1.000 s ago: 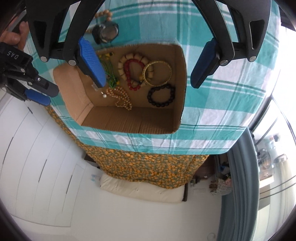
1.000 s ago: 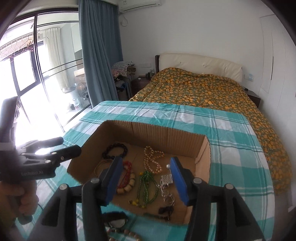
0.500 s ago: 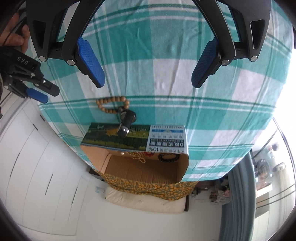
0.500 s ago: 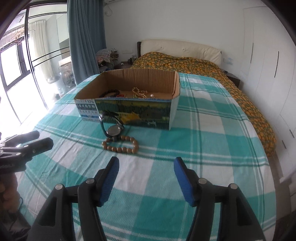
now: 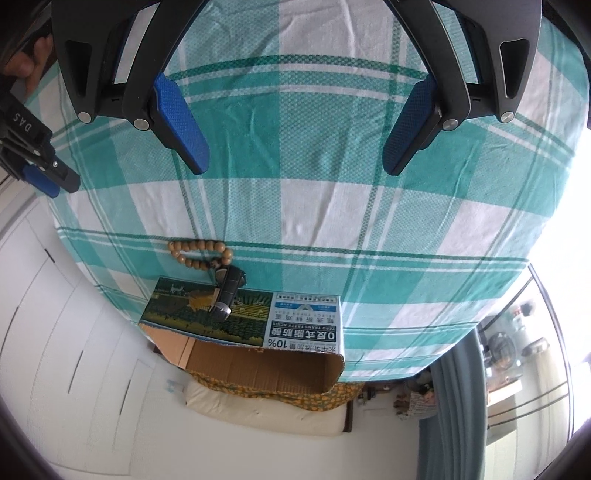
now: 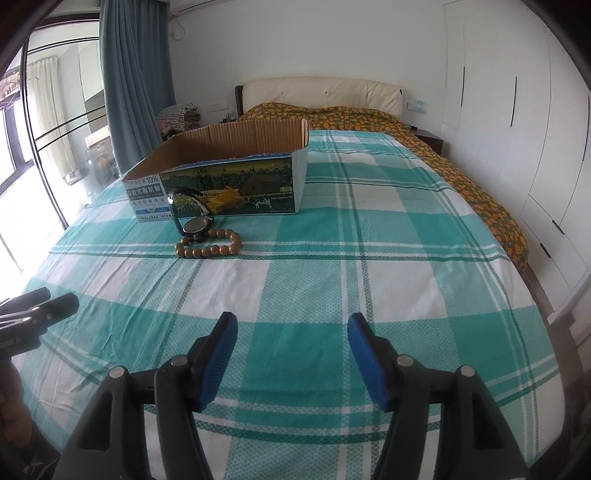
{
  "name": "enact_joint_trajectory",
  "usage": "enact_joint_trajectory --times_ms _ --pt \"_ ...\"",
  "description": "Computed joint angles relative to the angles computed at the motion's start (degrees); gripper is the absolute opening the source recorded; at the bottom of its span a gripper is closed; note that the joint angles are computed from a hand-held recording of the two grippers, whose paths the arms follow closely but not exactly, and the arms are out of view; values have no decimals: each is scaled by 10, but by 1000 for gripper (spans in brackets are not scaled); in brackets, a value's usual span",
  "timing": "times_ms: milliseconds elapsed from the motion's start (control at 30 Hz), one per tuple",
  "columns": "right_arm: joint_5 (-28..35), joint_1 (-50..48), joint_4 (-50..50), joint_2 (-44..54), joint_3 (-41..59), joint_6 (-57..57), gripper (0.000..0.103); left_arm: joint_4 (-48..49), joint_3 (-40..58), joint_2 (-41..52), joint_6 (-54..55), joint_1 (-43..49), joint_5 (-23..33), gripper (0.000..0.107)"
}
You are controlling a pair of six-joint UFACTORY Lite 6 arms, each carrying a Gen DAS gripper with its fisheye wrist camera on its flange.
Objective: Organize jewelry
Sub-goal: 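Withdraw both open tools from the box toward the watch, then grasp the black watch with the left tool while the right tool grasps the wooden bead bracelet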
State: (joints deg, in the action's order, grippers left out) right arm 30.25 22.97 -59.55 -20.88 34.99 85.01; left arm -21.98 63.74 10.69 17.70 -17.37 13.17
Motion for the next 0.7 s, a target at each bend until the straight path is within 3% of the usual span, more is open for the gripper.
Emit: enact_joint_trajectory --times_ms 167,700 --pt "-3 7 -12 -2 -12 15 63 115 4 20 -105 -9 -8 95" --pt "-28 3 -30 25 -28 50 63 149 15 58 -128 2 -15 95"
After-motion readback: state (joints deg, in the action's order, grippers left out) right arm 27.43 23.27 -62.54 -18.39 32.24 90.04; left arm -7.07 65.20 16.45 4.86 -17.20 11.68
